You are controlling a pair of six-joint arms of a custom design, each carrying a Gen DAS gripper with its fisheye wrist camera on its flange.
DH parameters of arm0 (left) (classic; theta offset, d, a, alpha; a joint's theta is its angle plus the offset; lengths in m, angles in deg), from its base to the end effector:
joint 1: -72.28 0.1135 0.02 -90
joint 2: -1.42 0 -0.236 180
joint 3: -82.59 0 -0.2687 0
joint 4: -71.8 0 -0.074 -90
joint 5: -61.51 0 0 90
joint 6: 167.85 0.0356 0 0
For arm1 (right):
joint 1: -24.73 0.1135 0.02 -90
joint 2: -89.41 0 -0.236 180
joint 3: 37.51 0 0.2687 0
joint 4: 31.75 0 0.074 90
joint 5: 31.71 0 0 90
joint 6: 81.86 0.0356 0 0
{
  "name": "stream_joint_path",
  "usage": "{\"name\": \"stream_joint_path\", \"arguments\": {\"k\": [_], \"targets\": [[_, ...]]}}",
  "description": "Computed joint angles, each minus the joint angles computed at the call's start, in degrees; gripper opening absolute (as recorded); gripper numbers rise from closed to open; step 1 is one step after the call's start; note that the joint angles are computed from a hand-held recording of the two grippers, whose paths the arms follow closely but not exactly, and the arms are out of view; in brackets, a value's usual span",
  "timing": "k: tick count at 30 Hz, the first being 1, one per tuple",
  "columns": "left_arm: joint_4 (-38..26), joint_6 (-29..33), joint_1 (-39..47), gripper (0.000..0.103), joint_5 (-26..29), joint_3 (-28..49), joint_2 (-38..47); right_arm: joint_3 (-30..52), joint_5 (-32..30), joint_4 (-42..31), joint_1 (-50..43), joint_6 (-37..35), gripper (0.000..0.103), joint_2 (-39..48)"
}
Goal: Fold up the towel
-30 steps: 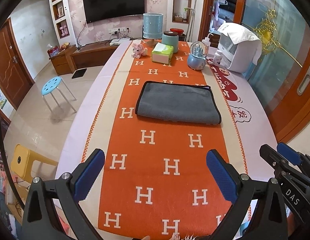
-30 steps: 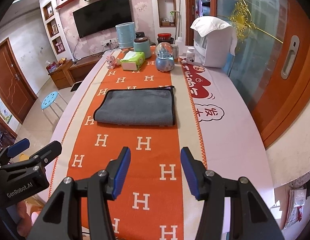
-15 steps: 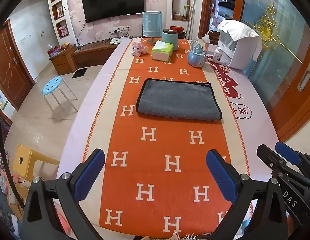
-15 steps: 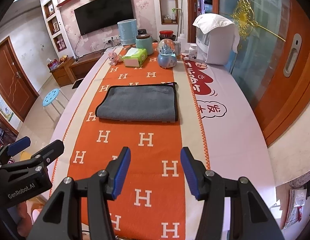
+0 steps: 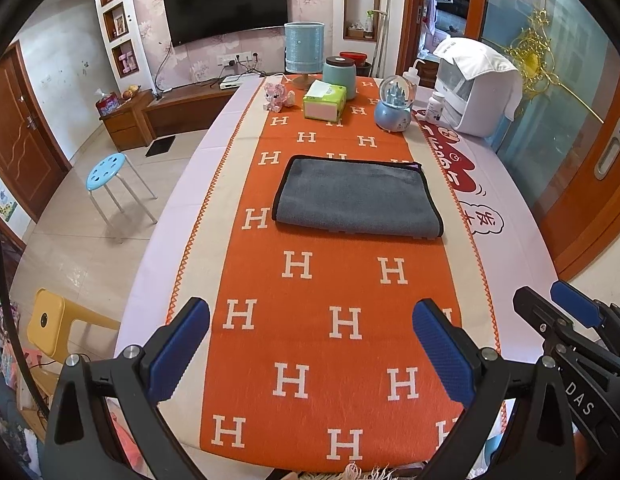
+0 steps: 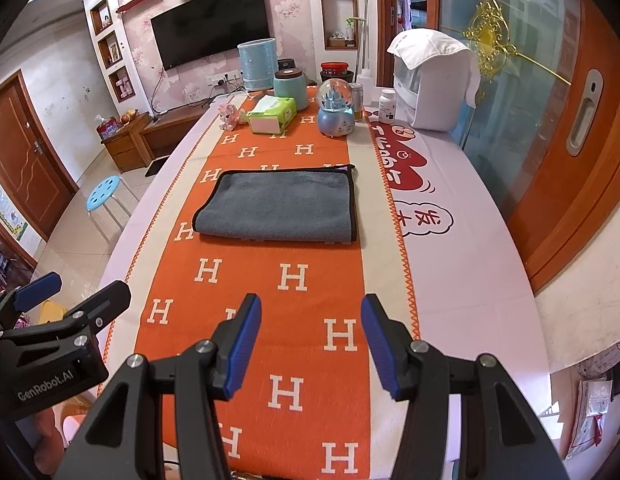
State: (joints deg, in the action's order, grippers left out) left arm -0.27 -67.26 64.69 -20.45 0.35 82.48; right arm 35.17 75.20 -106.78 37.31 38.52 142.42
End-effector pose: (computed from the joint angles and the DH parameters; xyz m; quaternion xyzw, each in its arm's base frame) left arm 0.2995 -0.0449 0.3340 0.1711 0.9371 -0.0591 0.2985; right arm 0.1901 0.0318 0.3035 0.1893 0.9261 -0.0228 0.3254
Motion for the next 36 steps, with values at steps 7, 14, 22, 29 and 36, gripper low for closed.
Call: {"name": "stream_joint_path", "arguments": {"k": [7, 14, 22, 29, 36], "targets": [[0.3, 0.2, 0.1, 0.101, 0.1, -1.3, -1.0, 0.0, 0.0, 0.0, 0.0, 0.0, 0.052, 0.0], [0.3, 0.1, 0.1, 0.101, 0.2, -2.2, -1.7, 0.0, -0.1, -0.4, 0.2, -0.1, 0.052, -0.2], [0.3, 0.2, 0.0, 0.101, 0.1, -1.9, -1.5, 0.3, 0.0, -0.7, 0.6, 0.1, 0.052, -0.1], [0.8, 0.3, -0.2, 0.101, 0.1, -3.9, -2.9, 0.3, 0.0, -0.7, 0.6, 0.1, 0.052, 0.0], [0.7, 0.4, -0.2, 0.101, 0.3, -4.1, -3.1, 0.4, -0.1, -0.6, 0.5, -0.1, 0.052, 0.1]]}}
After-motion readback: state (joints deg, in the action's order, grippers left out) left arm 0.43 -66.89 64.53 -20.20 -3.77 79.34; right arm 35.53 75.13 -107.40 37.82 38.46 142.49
